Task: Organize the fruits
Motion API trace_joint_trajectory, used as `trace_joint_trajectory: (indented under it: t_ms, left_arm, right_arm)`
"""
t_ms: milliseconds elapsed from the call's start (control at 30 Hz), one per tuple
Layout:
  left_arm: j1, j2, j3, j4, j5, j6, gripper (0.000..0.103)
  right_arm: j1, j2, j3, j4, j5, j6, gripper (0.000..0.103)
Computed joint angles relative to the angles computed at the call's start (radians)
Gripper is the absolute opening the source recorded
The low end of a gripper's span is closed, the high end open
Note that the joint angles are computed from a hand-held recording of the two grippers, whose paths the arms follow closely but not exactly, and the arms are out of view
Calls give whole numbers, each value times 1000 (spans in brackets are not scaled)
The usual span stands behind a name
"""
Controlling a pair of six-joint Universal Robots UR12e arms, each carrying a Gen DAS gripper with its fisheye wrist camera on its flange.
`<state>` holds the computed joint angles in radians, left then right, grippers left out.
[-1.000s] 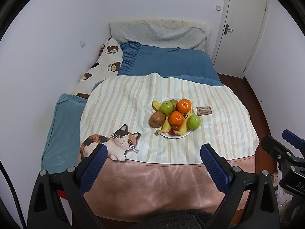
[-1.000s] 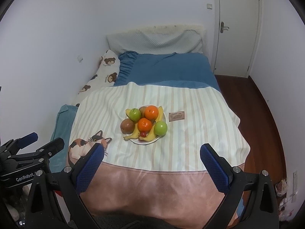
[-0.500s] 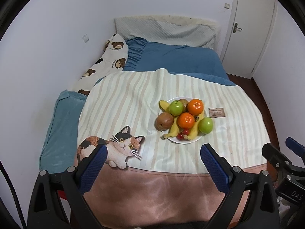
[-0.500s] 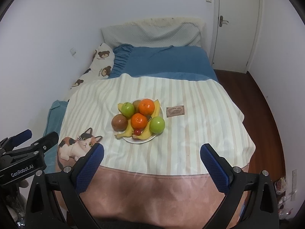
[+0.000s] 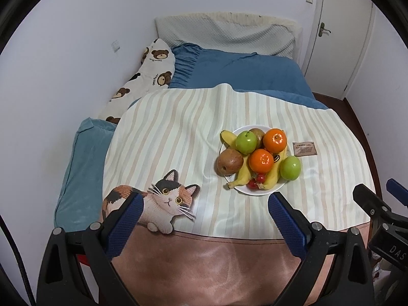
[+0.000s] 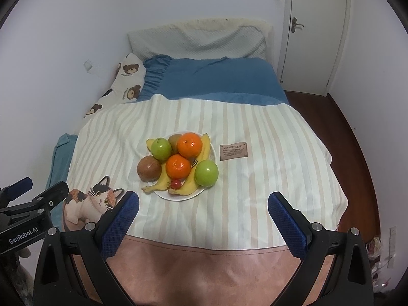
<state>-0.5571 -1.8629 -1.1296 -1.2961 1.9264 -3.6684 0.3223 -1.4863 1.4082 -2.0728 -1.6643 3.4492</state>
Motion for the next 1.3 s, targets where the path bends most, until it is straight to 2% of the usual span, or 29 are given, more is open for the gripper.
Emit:
trace_joint_trajectory:
  t_ms: [1300]
  left_arm:
    - [-2, -6, 1, 18, -29, 36, 100]
  right_arm:
    - [-2, 3, 1, 1, -5, 6, 103]
